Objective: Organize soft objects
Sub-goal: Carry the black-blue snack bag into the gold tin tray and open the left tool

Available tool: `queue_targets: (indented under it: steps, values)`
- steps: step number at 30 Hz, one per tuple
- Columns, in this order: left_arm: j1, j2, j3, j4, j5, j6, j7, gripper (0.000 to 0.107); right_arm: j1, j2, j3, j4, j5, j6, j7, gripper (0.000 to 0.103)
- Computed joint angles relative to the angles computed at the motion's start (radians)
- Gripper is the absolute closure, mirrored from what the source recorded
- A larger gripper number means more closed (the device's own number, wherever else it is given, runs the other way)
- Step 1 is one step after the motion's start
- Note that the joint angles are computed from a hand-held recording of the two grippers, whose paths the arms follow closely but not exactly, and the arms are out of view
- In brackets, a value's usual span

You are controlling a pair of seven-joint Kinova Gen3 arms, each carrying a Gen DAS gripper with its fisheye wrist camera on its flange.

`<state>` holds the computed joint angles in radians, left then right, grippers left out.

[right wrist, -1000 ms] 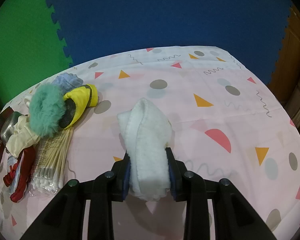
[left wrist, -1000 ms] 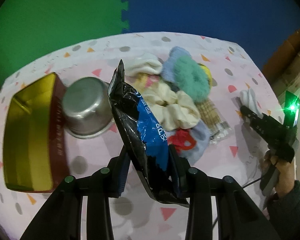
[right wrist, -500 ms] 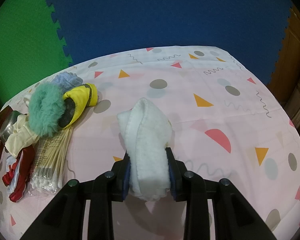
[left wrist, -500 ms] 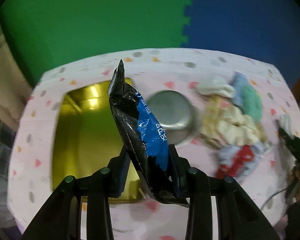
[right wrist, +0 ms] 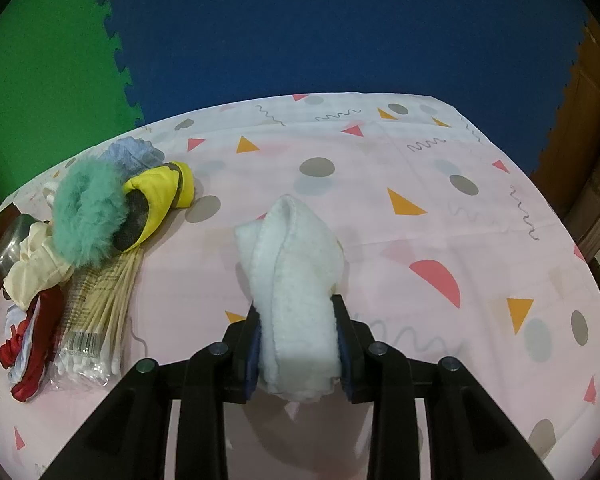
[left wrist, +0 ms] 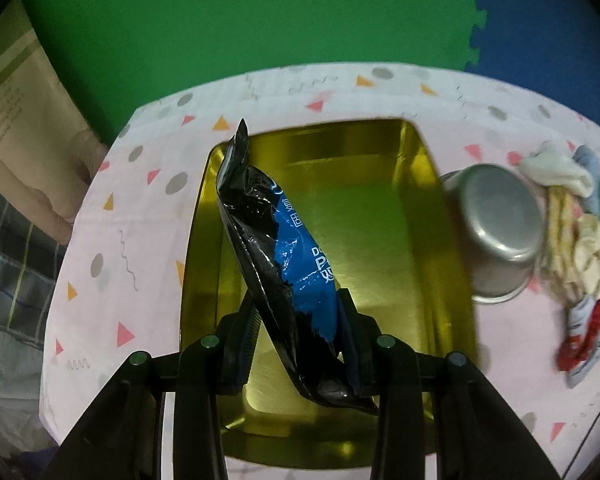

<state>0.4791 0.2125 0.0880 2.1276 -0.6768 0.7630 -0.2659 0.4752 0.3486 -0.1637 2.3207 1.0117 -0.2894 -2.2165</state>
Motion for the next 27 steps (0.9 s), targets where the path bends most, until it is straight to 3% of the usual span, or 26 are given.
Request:
queue_targets:
  steps: [12, 27]
  values:
    - [-0.032, 0.029, -0.033, 0.035, -0.006, -0.043, -0.029, 0.073, -0.016, -0.006, 0.001, 0.006, -0.062, 0.016, 0.059, 0.071]
    - [-0.013, 0.004, -0.032, 0.061, -0.054, -0.019, 0.053, 0.071, 0.004, -0.008, -0.038, 0.006, -0.132, 0.039, 0.128, 0.071]
